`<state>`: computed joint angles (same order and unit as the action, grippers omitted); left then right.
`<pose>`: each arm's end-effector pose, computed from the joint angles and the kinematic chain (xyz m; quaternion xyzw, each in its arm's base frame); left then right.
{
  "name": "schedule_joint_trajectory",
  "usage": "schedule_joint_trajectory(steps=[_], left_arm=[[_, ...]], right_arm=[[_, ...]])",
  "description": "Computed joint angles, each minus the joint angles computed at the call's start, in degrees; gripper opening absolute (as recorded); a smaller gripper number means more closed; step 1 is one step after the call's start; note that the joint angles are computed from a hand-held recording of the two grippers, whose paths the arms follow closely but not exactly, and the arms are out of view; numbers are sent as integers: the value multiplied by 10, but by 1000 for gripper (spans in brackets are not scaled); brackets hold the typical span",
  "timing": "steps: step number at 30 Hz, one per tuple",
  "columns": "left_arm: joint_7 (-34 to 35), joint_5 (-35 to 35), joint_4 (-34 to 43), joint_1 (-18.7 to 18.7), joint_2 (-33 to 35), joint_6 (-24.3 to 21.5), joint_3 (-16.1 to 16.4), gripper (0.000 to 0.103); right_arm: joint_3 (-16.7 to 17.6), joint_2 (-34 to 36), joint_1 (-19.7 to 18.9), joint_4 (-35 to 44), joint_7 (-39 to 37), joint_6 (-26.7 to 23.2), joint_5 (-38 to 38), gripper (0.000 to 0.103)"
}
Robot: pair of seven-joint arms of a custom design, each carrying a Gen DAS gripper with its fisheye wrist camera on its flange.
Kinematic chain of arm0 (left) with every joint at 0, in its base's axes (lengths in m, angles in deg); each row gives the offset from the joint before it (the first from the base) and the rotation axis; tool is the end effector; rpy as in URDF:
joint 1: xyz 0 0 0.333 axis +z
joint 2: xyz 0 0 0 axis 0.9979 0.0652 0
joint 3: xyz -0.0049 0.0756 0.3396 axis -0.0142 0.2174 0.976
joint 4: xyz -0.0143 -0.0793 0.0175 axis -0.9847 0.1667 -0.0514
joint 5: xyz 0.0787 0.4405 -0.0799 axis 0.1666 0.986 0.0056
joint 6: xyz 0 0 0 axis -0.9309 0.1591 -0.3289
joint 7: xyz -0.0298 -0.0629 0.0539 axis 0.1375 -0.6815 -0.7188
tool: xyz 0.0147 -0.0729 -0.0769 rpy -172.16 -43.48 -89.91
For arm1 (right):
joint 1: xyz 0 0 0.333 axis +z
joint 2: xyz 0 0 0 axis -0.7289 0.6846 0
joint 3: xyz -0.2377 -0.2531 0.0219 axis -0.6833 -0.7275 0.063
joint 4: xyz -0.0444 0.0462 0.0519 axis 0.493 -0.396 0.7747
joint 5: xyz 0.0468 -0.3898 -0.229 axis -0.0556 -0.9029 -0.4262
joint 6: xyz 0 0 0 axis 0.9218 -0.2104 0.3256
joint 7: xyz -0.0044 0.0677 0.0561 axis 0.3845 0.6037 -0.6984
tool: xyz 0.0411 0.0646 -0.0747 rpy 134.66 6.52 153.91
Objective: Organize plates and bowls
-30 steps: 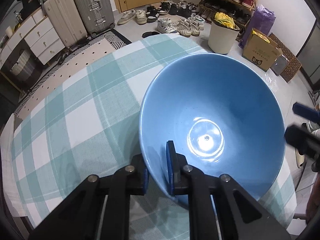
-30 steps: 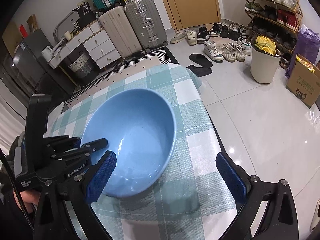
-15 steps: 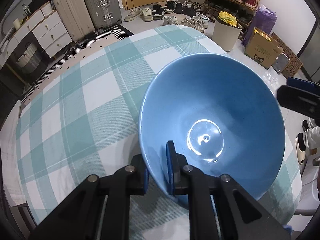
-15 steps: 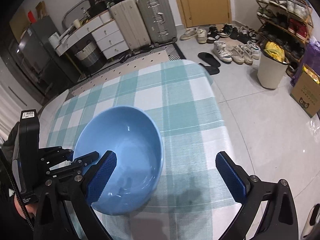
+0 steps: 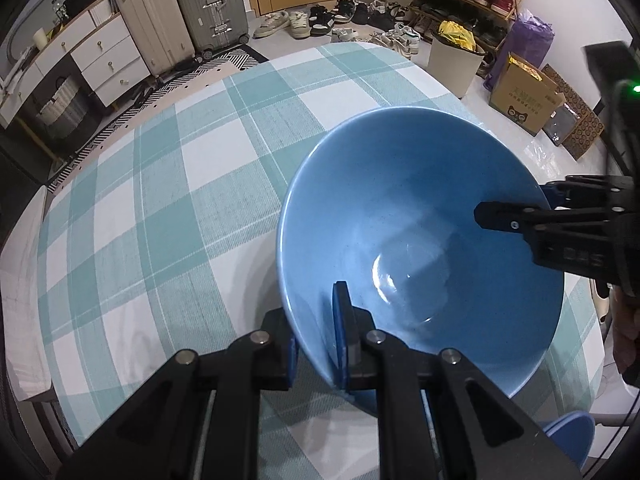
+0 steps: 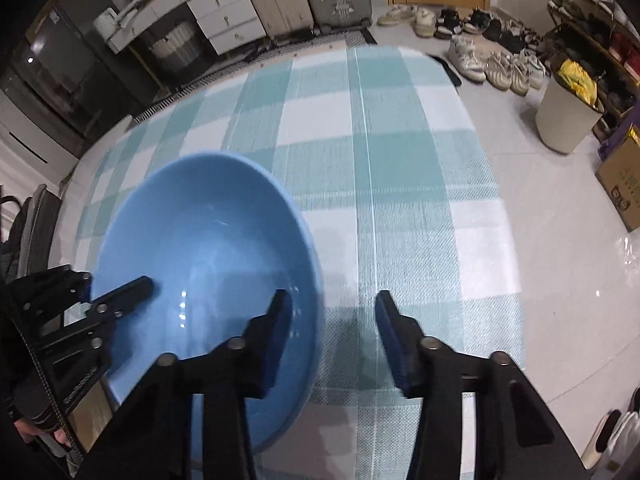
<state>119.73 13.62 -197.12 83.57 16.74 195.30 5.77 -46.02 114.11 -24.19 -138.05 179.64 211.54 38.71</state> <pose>0.6360 -0.1170 0.4284 -0.5750 0.7948 -0.1524 0.1204 0.7031 0.3546 0.3976 -0.7459 0.6436 -0.0418 0.1663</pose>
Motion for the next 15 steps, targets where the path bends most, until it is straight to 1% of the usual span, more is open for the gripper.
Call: schedule_joint_trajectory(steps=[3,5,8,13,15], left_arm=[[9,-16,-6,2,-5,-2,0,13],[9,-19,-9,2,-9,-2,0,13],[6,-20,-11,2,-10,-4,1,13],[-9,-25,-9,3,-2,7,2,14],[-3,-36,-6,5,3,1,2,14]], right_arm=[[9,5,-5,4,-18,-3,13,30],[15,4,-10,2,-26,-2,31,22],[14,1,-7,-1,-29,2,35,15],[12,0,2,1,-34,1,27,10],[7,4,7,8,-26,-4,18,9]])
